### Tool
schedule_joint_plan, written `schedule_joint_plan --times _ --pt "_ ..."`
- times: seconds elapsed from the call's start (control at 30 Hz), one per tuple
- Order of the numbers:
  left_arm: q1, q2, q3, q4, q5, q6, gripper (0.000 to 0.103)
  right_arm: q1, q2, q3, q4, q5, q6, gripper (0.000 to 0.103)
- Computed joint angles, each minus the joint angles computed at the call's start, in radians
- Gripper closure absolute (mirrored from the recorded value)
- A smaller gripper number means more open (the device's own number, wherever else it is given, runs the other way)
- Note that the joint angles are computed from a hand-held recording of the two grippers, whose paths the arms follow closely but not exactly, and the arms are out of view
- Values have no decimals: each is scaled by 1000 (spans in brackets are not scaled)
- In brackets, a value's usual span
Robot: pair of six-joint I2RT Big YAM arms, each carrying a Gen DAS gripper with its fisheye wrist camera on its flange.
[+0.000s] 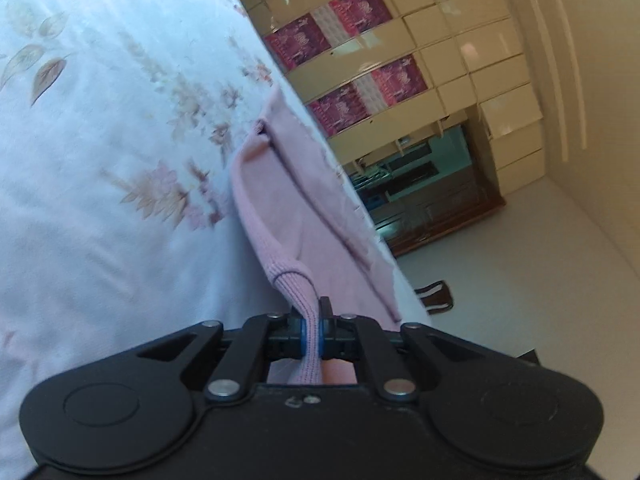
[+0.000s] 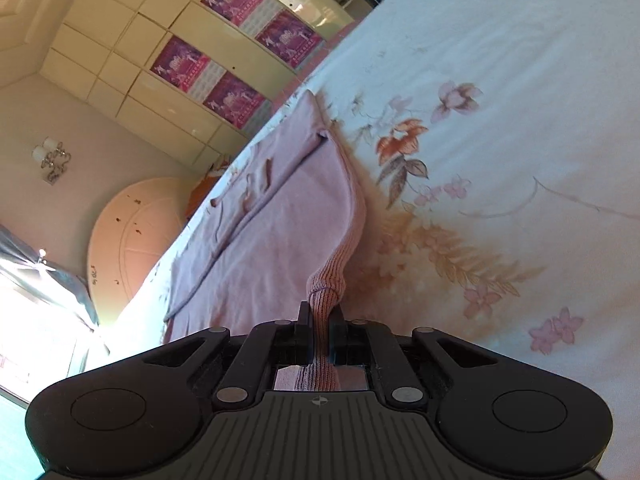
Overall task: Fold small clothes
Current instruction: 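Grasp the sweater hem edge with both tools side by side, then lift the hem with both tools and fold it up toward the collar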
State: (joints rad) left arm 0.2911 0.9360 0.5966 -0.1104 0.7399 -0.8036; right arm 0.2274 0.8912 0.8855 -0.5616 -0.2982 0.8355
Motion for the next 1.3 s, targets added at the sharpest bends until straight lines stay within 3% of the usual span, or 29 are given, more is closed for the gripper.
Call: schedule_joint_plan --times 0.17,0.23,0.43,0.63,0.77,0.87,0.97,1.03,1.07,1.13,1.2,1.23,1.3 --pt "-54 123 154 114 -58 -54 99 -14 123 156 61 27 -30 97" --pt "-85 211 248 116 -99 -36 99 -15 202 241 69 50 -58 97" --pt "-153 529 595 31 -204 32 99 -41 491 516 87 51 -77 97" --pt "-171 809 922 -138 -253 143 99 -80 813 808 64 -20 -49 97" --pt "-187 960 1101 -289 -305 249 99 -94 993 966 25 -60 -38 97" --pt "-188 1028 1173 -312 -304 283 98 -102 1090 1051 10 -80 -49 97" --pt "-195 1040 1175 -260 -359 314 80 -97 1130 1079 22 -76 -110 97" --pt "-201 1023 1139 -199 -401 335 37 -93 1147 1097 18 -62 -153 87" --pt "-205 1008 1114 -160 -442 348 29 -92 1148 1090 38 -64 -169 82" --pt "-203 995 1092 -120 -455 361 27 -90 1144 1068 76 -69 -188 60" --pt "-195 994 1093 -117 -442 371 27 -88 1124 1024 143 -52 -183 45" --pt "-196 1001 1115 -157 -457 407 27 -89 1116 1009 164 -42 -172 39" --pt "-199 1021 1165 -241 -474 480 29 -100 1110 995 199 -66 -139 39"
